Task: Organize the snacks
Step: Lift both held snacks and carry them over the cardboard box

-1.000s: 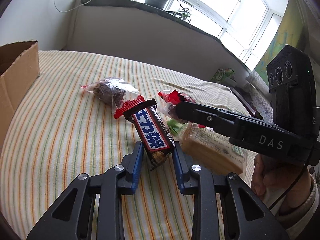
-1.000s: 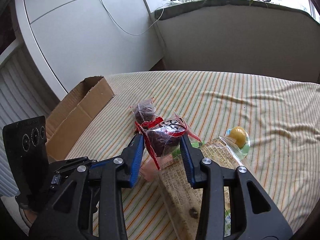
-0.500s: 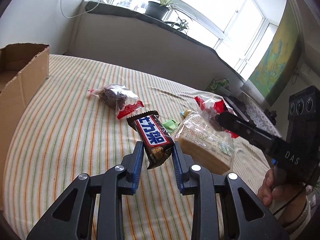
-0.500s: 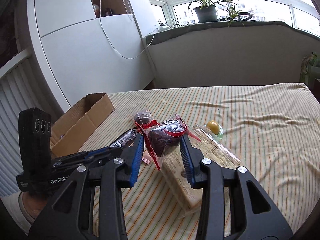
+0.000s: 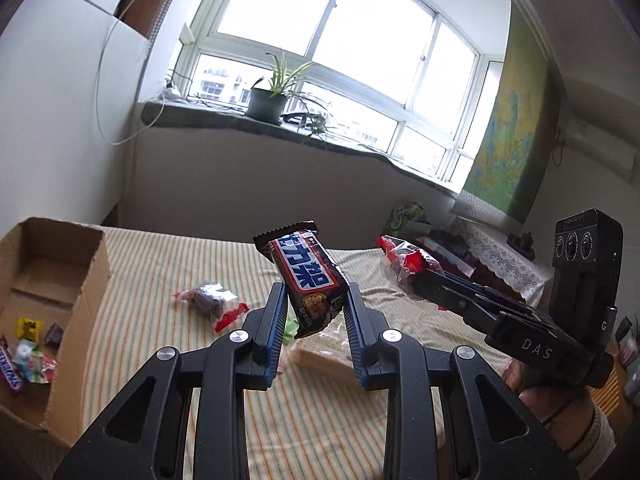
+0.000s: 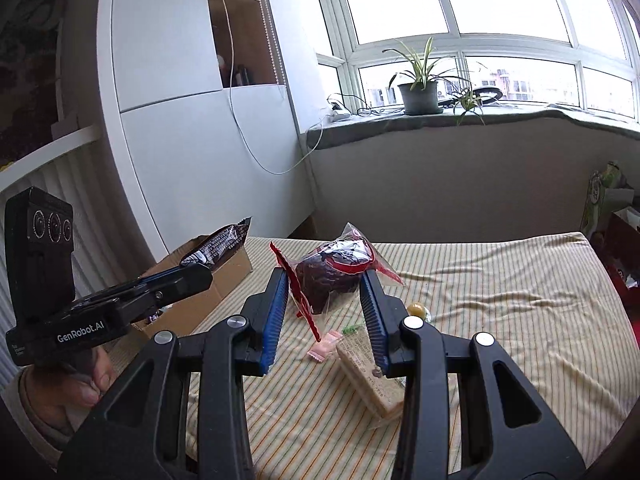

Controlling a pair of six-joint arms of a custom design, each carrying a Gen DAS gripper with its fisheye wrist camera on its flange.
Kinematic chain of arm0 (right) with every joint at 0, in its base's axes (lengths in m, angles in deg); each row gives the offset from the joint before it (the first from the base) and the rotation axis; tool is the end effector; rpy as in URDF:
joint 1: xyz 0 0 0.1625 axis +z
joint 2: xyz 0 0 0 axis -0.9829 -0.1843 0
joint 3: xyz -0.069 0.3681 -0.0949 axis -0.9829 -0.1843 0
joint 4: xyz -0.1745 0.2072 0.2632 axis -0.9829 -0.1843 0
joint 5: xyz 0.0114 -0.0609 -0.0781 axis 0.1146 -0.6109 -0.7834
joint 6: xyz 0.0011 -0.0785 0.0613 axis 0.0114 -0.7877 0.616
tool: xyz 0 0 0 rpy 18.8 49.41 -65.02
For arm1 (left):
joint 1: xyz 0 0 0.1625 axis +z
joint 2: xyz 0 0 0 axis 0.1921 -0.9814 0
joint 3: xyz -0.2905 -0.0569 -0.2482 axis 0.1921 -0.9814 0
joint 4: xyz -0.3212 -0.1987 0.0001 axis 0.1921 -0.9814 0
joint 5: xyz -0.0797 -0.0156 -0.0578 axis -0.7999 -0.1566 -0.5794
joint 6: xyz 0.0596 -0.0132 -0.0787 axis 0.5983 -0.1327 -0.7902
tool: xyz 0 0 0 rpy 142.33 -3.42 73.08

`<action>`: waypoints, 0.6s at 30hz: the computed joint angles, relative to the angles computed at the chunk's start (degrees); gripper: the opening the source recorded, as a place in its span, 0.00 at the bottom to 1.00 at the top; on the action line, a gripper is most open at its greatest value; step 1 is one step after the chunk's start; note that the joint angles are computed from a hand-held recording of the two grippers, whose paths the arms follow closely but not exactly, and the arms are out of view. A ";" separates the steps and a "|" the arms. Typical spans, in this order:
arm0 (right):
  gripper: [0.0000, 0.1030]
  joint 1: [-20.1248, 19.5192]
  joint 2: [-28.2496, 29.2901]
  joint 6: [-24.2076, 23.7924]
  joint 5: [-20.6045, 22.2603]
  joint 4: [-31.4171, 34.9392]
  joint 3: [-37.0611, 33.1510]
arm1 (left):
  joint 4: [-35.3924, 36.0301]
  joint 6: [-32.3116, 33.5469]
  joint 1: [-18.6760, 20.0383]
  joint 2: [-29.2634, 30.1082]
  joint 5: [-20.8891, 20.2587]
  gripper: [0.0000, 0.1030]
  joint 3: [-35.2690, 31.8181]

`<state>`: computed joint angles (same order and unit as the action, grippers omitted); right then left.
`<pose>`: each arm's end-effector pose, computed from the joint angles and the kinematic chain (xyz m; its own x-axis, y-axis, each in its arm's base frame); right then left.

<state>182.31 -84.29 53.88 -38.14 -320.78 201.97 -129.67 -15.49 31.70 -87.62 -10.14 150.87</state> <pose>0.1623 -0.3366 0.2681 -0.8214 0.1371 0.5537 -0.4802 0.3577 -0.8009 -0.3129 -0.4807 0.0986 -0.5955 0.7908 -0.1414 0.7328 0.4626 -0.4991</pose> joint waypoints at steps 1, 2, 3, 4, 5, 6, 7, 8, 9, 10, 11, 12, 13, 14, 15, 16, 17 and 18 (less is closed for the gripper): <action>0.37 0.69 0.43 0.02 -0.67 0.10 -0.31 | -0.46 0.15 0.03 -0.48 -0.24 0.26 0.47; 0.38 1.28 0.84 0.07 -1.28 0.49 -0.67 | -0.87 0.28 0.10 -0.96 -0.44 0.26 0.92; 0.38 1.83 1.35 0.11 -1.92 0.94 -1.17 | -1.25 0.36 0.17 -1.31 -0.49 0.26 1.24; 0.38 2.42 2.02 0.11 -2.56 1.33 -1.79 | -1.57 0.34 0.21 -1.41 -0.46 0.26 1.34; 0.38 2.99 2.66 0.14 -3.12 1.88 -2.46 | -1.76 0.36 0.56 -1.79 -0.61 0.26 1.60; 0.38 3.34 3.20 0.13 -3.38 2.47 -3.00 | -2.17 0.33 1.08 -2.22 -0.85 0.26 2.08; 0.38 3.68 3.95 0.11 -3.63 3.19 -3.80 | -2.47 0.16 1.56 -2.45 -1.03 0.26 2.32; 0.38 4.01 4.79 0.08 -3.86 4.00 -4.72 | -2.69 -0.01 2.07 -2.72 -1.23 0.26 2.46; 0.38 4.31 5.60 0.09 -3.99 4.88 -5.67 | -3.04 -0.31 2.33 -3.22 -1.12 0.26 2.93; 0.38 4.63 6.51 0.15 -4.07 5.89 -6.73 | -3.24 -0.43 2.91 -3.51 -1.13 0.26 3.06; 0.38 4.78 7.35 0.24 -3.96 7.18 -7.83 | -3.39 -0.63 3.48 -3.78 -1.11 0.26 3.12; 0.38 4.94 8.34 0.34 -3.84 8.48 -9.07 | -3.54 -0.82 4.15 -4.00 -1.16 0.26 3.11; 0.38 5.12 9.41 0.45 -3.67 9.78 -10.38 | -3.61 -1.01 4.82 -4.26 -1.13 0.26 3.02; 0.38 5.23 10.48 0.57 -3.37 11.16 -11.72 | -3.74 -1.12 5.57 -4.49 -1.05 0.26 2.93; 0.38 5.37 11.64 0.63 -3.12 12.66 -13.20 | -3.75 -1.18 6.31 -4.86 -0.97 0.26 2.86; 0.38 5.52 12.90 0.58 -2.85 14.10 -14.76 | -3.92 -1.17 7.10 -5.21 -0.76 0.26 2.88; 0.38 5.58 14.10 0.63 -2.37 15.56 -16.27 | -4.18 -1.08 7.87 -5.44 -0.45 0.26 2.83; 0.38 5.65 15.27 0.77 -1.76 17.29 -17.88 | -4.40 -0.99 8.61 -5.71 -0.02 0.26 2.77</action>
<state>187.96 -69.02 54.65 -39.89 -303.49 184.08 -134.06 -16.48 40.31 -93.33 -10.16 153.64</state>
